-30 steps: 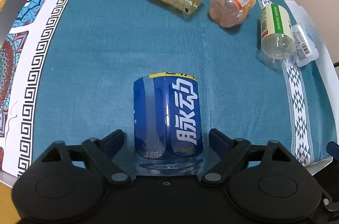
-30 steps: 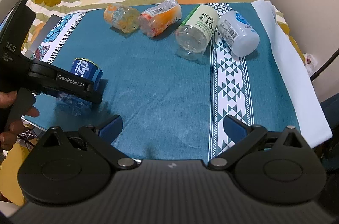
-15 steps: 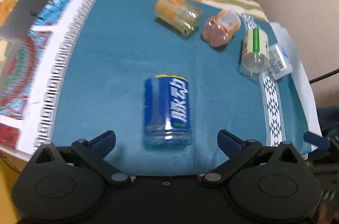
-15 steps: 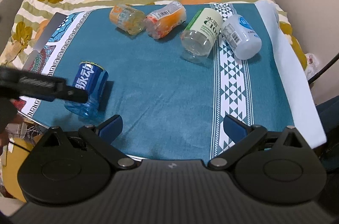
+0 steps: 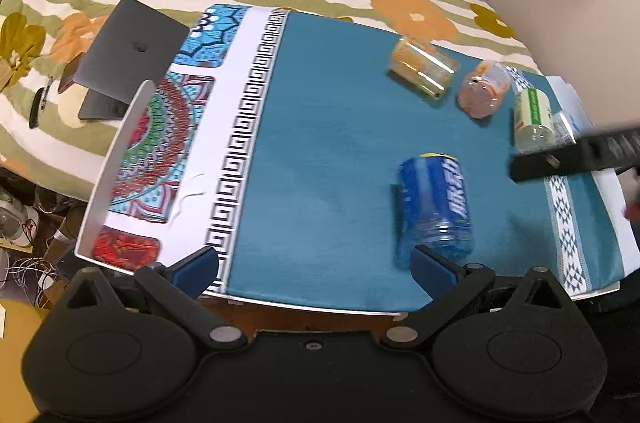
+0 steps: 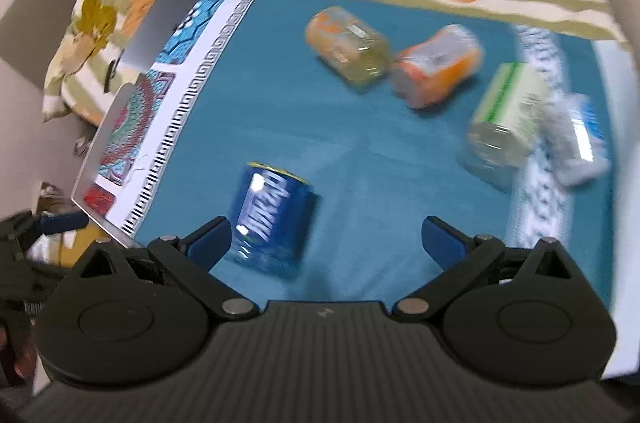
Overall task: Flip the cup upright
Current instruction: 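Bring the right tool to the blue cup and grasp its body, then rotate the blue cup with the right tool until its open rim faces up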
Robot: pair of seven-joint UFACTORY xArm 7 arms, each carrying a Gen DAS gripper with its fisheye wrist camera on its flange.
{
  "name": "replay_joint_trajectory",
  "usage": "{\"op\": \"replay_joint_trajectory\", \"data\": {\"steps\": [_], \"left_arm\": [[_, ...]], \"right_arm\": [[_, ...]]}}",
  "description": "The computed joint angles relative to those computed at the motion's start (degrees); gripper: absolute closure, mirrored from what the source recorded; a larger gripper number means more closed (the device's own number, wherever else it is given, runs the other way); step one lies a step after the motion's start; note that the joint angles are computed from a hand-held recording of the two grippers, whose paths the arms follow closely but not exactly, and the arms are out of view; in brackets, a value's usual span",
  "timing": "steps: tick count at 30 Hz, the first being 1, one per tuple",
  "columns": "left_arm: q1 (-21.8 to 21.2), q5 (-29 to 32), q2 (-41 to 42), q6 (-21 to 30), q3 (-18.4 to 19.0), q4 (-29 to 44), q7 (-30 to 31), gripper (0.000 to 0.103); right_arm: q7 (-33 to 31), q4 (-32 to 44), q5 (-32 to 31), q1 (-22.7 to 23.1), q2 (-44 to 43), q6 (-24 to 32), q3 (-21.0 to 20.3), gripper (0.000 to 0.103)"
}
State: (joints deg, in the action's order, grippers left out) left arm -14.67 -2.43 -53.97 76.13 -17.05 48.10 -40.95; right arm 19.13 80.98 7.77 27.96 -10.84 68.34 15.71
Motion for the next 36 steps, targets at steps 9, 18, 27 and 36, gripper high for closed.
{"op": "replay_joint_trajectory", "data": {"steps": [9, 18, 27, 36], "left_arm": [[0.07, -0.94, -5.37, -0.32, 4.23, -6.54, 3.32, 0.0], [1.76, -2.88, -6.64, -1.18, 6.61, -8.64, 6.02, 0.0], [2.04, -4.61, -7.32, -1.04, 6.87, -9.6, 7.13, 0.0], [2.66, -4.49, -8.05, 0.17, 6.35, -8.5, 6.95, 0.0]], "right_arm": [[7.17, 9.76, 9.7, 0.78, 15.7, 2.54, -1.22, 0.0], [10.44, 8.49, 11.2, 1.06, 17.63, 1.97, -1.41, 0.016], [10.52, 5.65, 12.47, 0.96, 16.93, -1.08, -1.37, 0.025], [10.43, -0.88, 10.3, 1.28, 9.26, -10.8, -1.0, 0.027]]}}
